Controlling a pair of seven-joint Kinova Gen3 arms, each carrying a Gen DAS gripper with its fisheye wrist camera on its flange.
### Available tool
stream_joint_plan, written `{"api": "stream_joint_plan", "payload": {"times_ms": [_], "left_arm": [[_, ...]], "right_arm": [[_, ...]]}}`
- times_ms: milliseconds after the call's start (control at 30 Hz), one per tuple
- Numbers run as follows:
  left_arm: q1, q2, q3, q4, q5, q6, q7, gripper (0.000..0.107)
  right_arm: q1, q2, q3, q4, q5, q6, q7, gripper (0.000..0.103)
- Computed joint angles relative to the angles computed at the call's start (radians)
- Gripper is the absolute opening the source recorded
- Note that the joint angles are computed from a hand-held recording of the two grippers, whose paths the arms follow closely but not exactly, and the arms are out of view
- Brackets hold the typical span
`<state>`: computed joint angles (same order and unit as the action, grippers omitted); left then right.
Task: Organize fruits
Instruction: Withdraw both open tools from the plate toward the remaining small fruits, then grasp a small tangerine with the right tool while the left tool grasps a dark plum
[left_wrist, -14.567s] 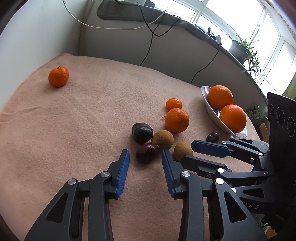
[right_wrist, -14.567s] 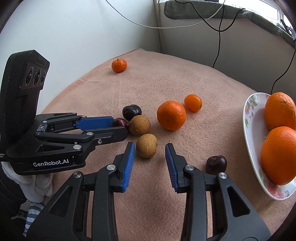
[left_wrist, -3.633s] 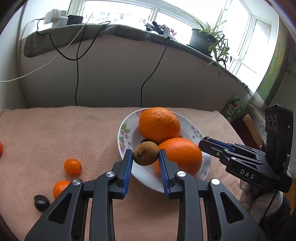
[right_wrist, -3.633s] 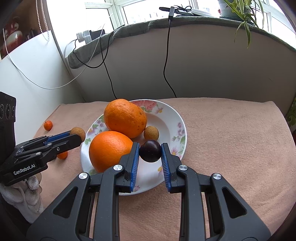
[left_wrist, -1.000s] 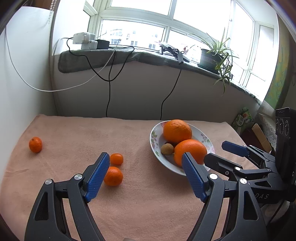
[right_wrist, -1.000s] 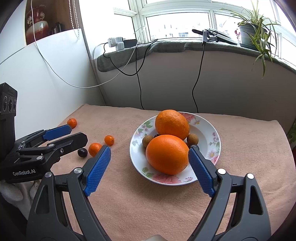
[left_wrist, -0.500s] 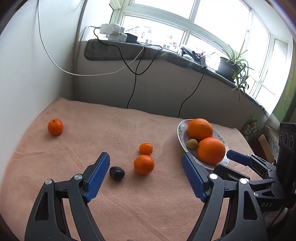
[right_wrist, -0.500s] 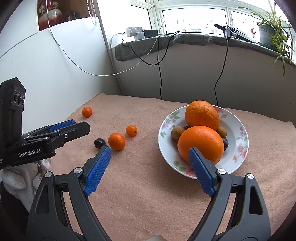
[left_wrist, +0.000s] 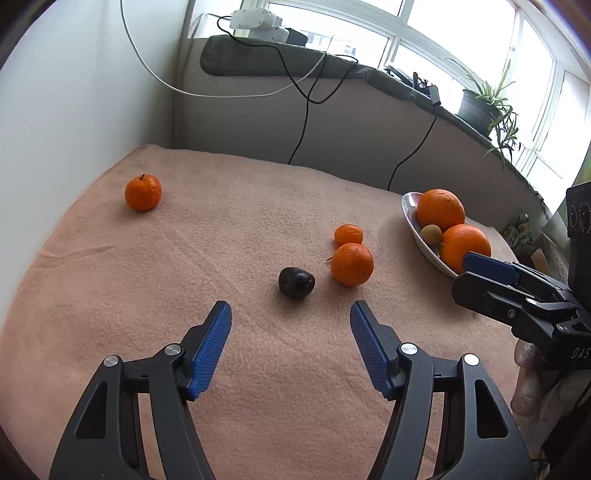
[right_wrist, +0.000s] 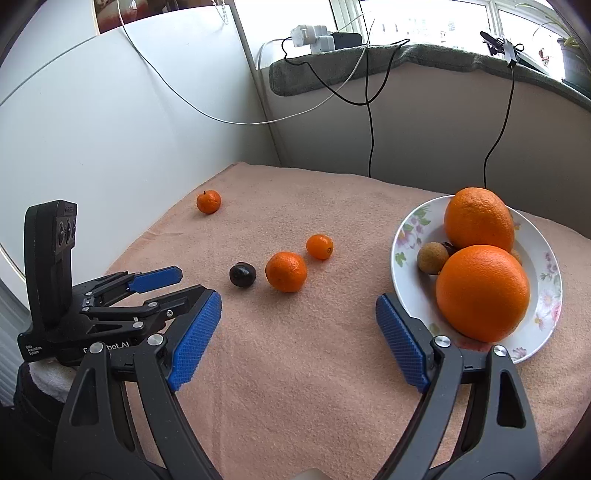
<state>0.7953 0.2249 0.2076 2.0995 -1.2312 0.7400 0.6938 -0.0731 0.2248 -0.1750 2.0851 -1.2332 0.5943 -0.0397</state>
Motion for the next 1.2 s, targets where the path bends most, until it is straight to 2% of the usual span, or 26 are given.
{"api": "stream_joint_plan", "payload": {"times_ms": [167, 233, 400, 500, 667, 833, 1200], "left_arm": [[-0.033, -0.005, -0.015, 0.025, -0.049, -0.088, 0.033, 0.059], [-0.044, -0.003, -0.018, 0.026, -0.05, -0.107, 0.026, 0.056], [-0.061, 0.006, -0.03, 0.016, -0.051, -0.132, -0.003, 0.05], [-0.07, 0.012, -0.036, 0.005, -0.036, -0.143, -0.046, 0.045], [-0.073, 0.024, -0.056, -0.005, -0.032, -0.16, -0.071, 0.04], [-0.077, 0.038, -0.075, -0.018, -0.008, -0.175, -0.111, 0.038], [-0.076, 0.046, -0.109, -0.022, 0.021, -0.22, -0.156, 0.033]], "right_arm": [[-0.038, 0.031, -0.019, -0.03, 0.037, -0.041, -0.058, 0.086], [-0.051, 0.05, -0.025, -0.054, 0.081, -0.043, -0.114, 0.077], [-0.062, 0.093, -0.066, -0.095, 0.155, -0.082, -0.214, 0.072], [-0.059, 0.121, -0.085, -0.127, 0.206, -0.073, -0.279, 0.059], [-0.064, 0.145, -0.121, -0.15, 0.279, -0.114, -0.356, 0.058], [-0.048, 0.168, -0.155, -0.173, 0.343, -0.113, -0.424, 0.054], [-0.054, 0.211, -0.165, -0.225, 0.464, -0.094, -0.577, 0.049]]}}
